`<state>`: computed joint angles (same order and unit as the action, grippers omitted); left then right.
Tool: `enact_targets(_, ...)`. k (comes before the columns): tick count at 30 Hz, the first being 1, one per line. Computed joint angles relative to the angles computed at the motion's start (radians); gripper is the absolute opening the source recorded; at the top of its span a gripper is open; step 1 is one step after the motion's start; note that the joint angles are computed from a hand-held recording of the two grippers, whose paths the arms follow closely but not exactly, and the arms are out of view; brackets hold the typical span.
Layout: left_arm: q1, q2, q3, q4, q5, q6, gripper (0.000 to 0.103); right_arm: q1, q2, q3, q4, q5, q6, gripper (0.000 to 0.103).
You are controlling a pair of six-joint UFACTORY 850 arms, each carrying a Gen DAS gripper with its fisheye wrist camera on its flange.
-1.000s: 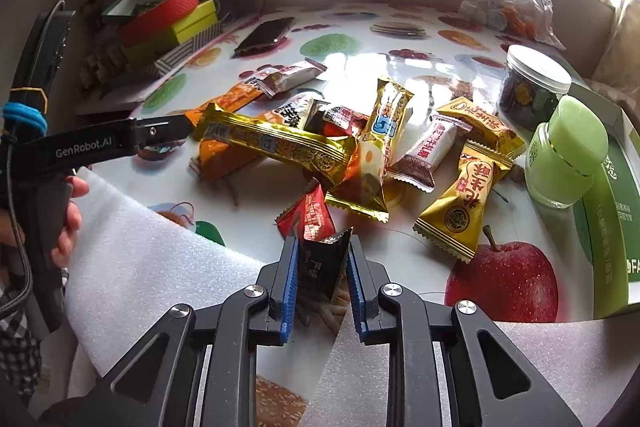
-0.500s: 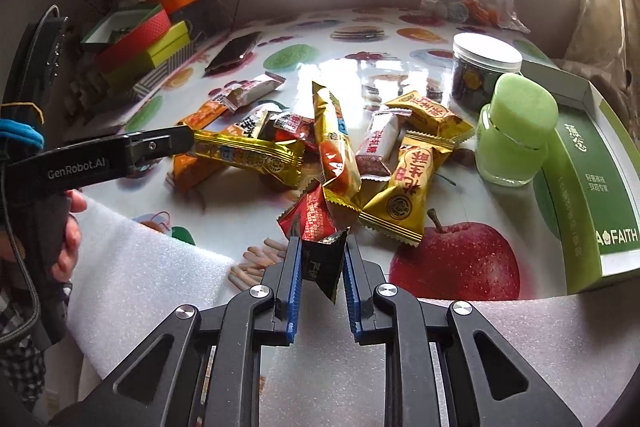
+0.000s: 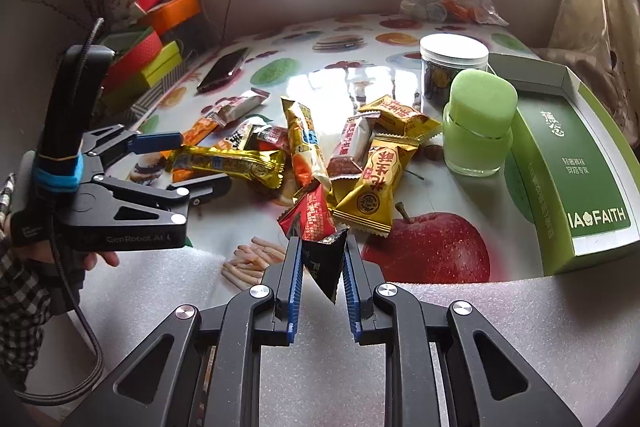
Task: Organize snacks
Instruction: 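Grasp the long yellow-blue snack bar with the left gripper while the right holds the packet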
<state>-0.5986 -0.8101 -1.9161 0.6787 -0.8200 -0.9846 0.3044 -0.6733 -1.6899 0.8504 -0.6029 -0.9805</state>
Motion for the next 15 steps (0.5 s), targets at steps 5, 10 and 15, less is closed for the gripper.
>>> enact_targets(5, 0.008, -0.027, -0.040, -0.015, -0.025, 0.036, 0.084, -0.001, 0.000, -0.003, -0.008, 0.004, 0.015, 0.018)
enact_targets(10, 0.021, -0.051, -0.075, -0.067, -0.015, 0.096, 0.084, -0.002, -0.005, -0.012, -0.017, 0.001, 0.030, 0.018)
enact_targets(15, 0.022, -0.057, -0.085, -0.113, 0.009, 0.133, 0.075, -0.001, -0.006, -0.015, -0.021, 0.003, 0.036, 0.018)
